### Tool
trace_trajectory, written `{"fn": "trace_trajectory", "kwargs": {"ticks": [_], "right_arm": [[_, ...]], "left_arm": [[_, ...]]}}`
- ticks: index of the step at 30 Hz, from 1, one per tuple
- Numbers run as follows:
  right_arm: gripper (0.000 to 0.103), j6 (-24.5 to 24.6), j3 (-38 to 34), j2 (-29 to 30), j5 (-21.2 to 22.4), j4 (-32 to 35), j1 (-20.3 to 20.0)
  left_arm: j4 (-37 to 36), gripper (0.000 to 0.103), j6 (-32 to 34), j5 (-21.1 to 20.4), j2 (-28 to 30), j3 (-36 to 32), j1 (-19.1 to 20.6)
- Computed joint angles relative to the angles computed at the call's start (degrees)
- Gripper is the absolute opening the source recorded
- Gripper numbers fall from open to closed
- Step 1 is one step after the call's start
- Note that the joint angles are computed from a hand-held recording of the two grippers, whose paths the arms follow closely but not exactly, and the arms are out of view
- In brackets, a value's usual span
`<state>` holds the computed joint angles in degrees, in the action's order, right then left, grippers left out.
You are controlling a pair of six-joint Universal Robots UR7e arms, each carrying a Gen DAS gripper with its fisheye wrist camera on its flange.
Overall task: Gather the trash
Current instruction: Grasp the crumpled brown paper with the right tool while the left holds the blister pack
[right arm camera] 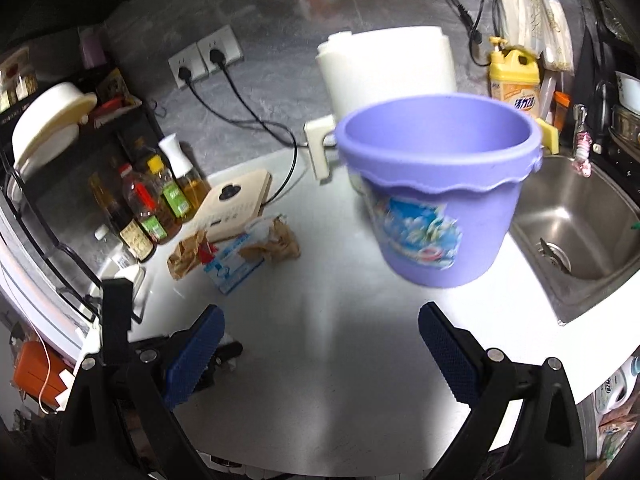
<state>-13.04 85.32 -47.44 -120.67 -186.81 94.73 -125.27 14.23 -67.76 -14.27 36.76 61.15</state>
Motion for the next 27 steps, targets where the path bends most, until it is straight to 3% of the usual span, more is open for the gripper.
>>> {"fn": "trace_trajectory", "kwargs": {"ticks": [20, 27], "right_arm": [[0.074, -2.1, -21.1, 11.9, 4.3, 17.0, 0.3], [0.073, -3.5, -31.2, 17.1, 4.0, 23.7, -0.5]], "left_arm": [[-5.4, 0.044, -1.2, 1.8, -0.1, -7.2, 1.7], [-3.0, 0.044, 0.4, 1.0, 5.4, -18.8, 1.8]]}}
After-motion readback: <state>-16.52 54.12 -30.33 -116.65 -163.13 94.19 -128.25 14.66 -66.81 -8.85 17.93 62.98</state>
